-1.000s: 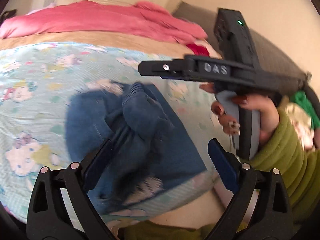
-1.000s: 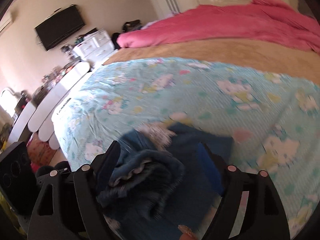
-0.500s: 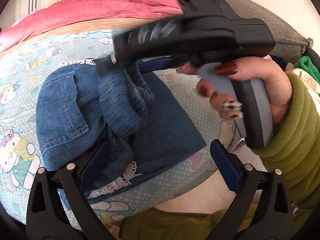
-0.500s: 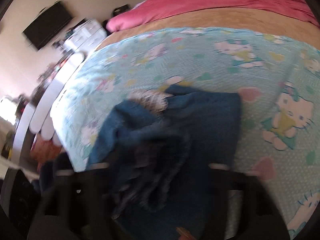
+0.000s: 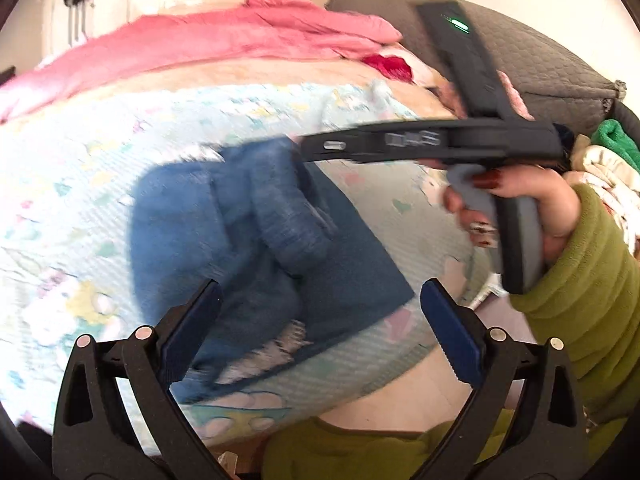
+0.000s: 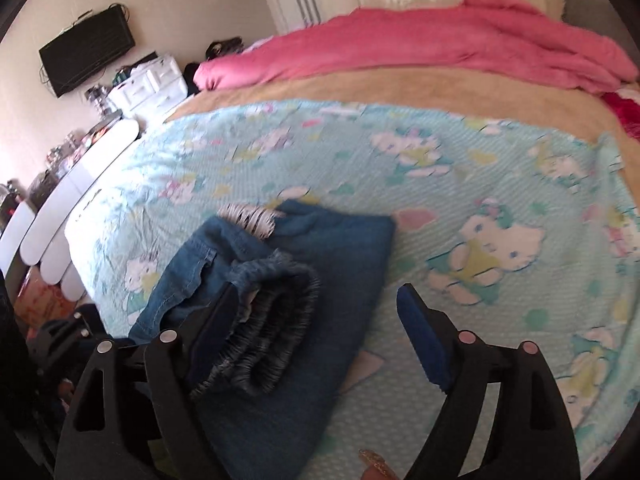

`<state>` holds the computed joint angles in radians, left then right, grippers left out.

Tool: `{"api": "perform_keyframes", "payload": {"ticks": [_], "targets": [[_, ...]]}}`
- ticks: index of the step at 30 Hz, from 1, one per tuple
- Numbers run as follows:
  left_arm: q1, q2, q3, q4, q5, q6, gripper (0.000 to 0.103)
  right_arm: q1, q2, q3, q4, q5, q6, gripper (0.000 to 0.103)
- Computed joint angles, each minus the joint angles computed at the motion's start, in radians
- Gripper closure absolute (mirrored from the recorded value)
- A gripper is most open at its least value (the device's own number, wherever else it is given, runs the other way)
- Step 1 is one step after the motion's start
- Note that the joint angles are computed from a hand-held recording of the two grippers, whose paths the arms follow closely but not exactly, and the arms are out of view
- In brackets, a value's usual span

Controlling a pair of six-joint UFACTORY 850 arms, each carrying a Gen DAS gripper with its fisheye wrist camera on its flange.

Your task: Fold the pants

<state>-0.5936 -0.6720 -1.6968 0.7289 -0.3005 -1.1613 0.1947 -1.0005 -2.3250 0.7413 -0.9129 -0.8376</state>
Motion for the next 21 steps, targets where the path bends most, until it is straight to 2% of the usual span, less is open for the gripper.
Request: {"api": "perform_keyframes", "payload": {"ticks": [2,4,7,9,12,18,19,21], "targets": [[-0.001,0.012,0.010,0.094,-0.028,-0.093,0.010,-0.015,0.064,0.095,0.039,0.076,-0.047,0.022],[0.004,0.025,0.019,0.160,-0.074,-0.170,0.010,-0.024,0.129,0.195,0.084,0.157,-0.109,0.009],[0.025,0.050,0.045,0.211,-0.125,-0.248,0.010,-0.032,0.221,0.341,0.170,0.250,-0.244,0.008],[0.040,0.059,0.056,0.229,-0.189,-0.295,0.010,-0.032,0.279,0.435,0.241,0.291,-0.368,0.008],[0.070,0.069,0.055,0.178,-0.238,-0.298,0.010,-0.029,0.340,0.535,0.332,0.300,-0.545,0.008],[0.115,0.061,0.035,0.057,-0.221,-0.214,0.010,-0.004,0.389,0.620,0.345,0.196,-0.702,0.009],[0.120,0.052,0.021,0.030,-0.218,-0.188,0.011,0.004,0.394,0.630,0.342,0.194,-0.713,0.009],[0.129,0.023,-0.020,-0.033,-0.220,-0.130,0.020,0.016,0.401,0.644,0.338,0.181,-0.722,0.009]]}}
